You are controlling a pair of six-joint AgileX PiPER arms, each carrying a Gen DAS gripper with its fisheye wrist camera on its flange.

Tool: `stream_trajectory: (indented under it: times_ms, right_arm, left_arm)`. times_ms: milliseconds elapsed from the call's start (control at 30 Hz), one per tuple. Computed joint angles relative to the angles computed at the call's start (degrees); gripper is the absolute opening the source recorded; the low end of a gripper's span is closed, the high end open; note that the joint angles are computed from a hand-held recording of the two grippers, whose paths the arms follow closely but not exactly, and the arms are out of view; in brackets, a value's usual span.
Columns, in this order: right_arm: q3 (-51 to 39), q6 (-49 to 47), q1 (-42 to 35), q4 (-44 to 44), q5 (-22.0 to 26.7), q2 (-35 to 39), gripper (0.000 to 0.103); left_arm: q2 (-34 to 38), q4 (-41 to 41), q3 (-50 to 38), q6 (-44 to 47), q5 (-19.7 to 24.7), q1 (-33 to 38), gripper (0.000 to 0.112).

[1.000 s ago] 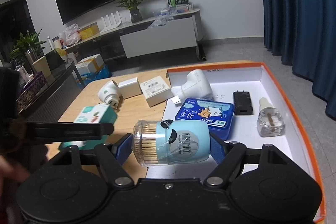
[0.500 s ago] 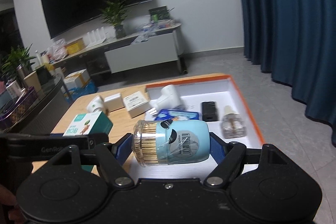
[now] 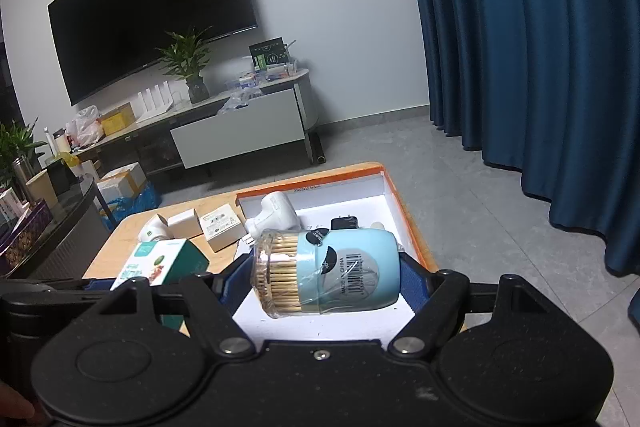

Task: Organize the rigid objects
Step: 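Carry bandage box and toothpick jar over the orange-rimmed tray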

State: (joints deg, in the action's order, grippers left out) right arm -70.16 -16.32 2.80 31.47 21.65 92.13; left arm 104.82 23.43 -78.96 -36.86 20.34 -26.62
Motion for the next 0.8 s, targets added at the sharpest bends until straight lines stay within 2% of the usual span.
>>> stream_trajectory:
  times_ms: [800]
  right_arm:
    - [0.2, -0.6, -0.2, 0.5, -1.0, 0.4, 0.09]
  left_arm:
    - [2.3, -1.4, -3.0, 2.2, 0.4, -1.0, 0.071]
